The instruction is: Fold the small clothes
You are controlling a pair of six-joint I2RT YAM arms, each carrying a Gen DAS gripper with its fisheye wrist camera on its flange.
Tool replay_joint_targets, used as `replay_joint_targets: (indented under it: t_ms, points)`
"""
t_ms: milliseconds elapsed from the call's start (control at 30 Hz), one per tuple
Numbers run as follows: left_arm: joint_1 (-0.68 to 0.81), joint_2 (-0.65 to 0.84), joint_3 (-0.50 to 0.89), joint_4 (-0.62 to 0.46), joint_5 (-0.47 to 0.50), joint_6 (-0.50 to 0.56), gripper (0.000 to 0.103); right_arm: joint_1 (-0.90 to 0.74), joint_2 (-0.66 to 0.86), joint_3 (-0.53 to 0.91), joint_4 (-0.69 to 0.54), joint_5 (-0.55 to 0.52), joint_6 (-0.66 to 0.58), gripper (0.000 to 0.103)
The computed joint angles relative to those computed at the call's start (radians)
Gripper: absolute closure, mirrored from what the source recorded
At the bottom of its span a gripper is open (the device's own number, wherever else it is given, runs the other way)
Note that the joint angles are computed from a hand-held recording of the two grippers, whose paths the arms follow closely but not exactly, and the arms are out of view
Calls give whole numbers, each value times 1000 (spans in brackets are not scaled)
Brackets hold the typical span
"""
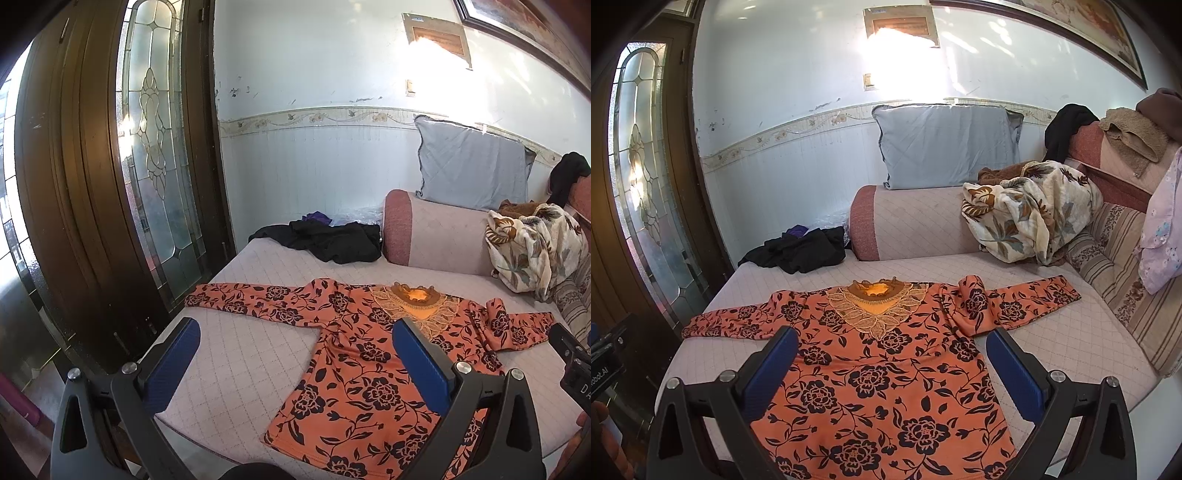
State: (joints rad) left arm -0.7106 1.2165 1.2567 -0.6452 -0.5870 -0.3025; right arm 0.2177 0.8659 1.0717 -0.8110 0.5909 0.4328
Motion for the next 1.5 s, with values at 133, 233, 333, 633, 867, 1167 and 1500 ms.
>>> replay_joint_targets:
  t_ms: [133,233,333,633,867,1167,1500]
  points:
    - [6,3,2,-2,2,1,0,-2,1,-3,2,-4,2,0]
    - [13,8,7,-6,8,3,0,-1,0,-8,4,-1,6,0]
    - [17,11,8,-5,12,7,0,-5,0,-7,4,-7,3,0]
    - [31,12,-1,1,23,8,0,7,16,-7,6,1,10,0]
    - [37,11,-7,5,27,8,0,12,26,-4,6,-1,10,0]
    - [41,10,-9,7,28,5,0,12,31,-1,6,-6,6,0]
    - [44,14,-8,6,31,4,0,3,39,-1,12,-19,-8,0]
